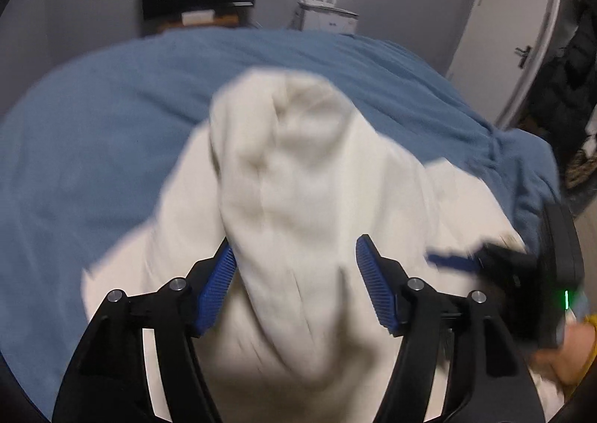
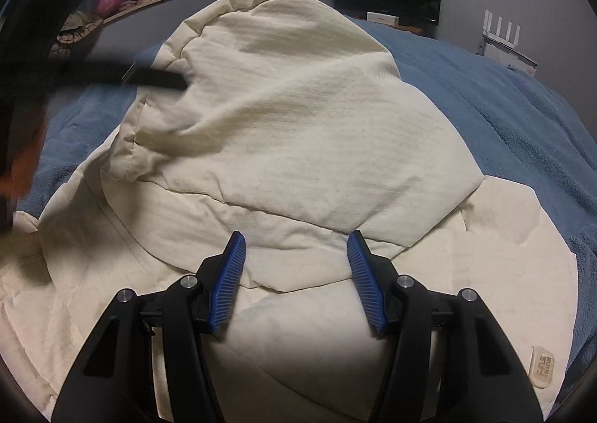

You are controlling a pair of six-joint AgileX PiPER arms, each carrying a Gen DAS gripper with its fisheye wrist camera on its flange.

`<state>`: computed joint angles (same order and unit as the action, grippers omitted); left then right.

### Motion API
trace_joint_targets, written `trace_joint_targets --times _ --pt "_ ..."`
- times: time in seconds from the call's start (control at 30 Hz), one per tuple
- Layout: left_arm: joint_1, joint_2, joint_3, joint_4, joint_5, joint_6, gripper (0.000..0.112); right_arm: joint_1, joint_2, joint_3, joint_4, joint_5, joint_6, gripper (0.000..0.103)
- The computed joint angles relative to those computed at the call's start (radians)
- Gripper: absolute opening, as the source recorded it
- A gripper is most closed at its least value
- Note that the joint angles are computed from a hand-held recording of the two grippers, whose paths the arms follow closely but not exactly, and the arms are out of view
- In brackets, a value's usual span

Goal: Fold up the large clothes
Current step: 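Fold the hood down onto the jacket back and open both grippers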

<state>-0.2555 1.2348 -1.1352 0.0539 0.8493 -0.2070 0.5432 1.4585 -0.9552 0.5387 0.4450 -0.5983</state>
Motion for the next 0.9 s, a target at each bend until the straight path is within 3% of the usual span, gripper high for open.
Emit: trace_joint_targets --times 0.1,0.17,0.2,0.23,0.37,0.5,0.63,0.73,0.9 --pt "0.003 0.098 -0.130 0.080 0.018 -0.040 0.054 0.013 -0.004 0.013 -0.018 -0.017 0.020 0.054" --pt "0.030 0.166 -0.213 0.076 0.037 -0.001 0.026 0.020 -0.008 0.021 -0.032 -0.029 0.030 0.054" --pt "0.035 0.194 -0.241 0.084 0.045 0.004 0.016 0.033 -0.017 0.035 -0.052 -0.042 0.054 0.054" --pt "0.047 0.217 -0.258 0.107 0.041 -0.007 0.016 0.037 -0.019 0.038 -0.062 -0.046 0.064 0.054" --pt "0.107 0.261 -0.226 0.111 0.002 0.005 0.016 0.068 -0.022 0.051 -0.132 -0.075 0.130 0.054" --pt "0.169 0.293 -0.118 0.090 -0.082 0.039 0.026 0.100 -0.010 0.061 -0.212 -0.109 0.216 0.054" --pt "0.287 0.279 -0.024 -0.132 -0.175 0.189 0.038 0.125 -0.004 0.078 -0.281 -0.136 0.285 0.054" --pt "0.315 0.230 -0.011 -0.142 -0.170 0.207 0.052 0.139 -0.008 0.090 -0.303 -0.143 0.320 0.054" --pt "0.291 0.072 0.015 -0.144 -0.095 0.269 0.058 0.096 -0.001 0.063 -0.179 -0.110 0.197 0.054"
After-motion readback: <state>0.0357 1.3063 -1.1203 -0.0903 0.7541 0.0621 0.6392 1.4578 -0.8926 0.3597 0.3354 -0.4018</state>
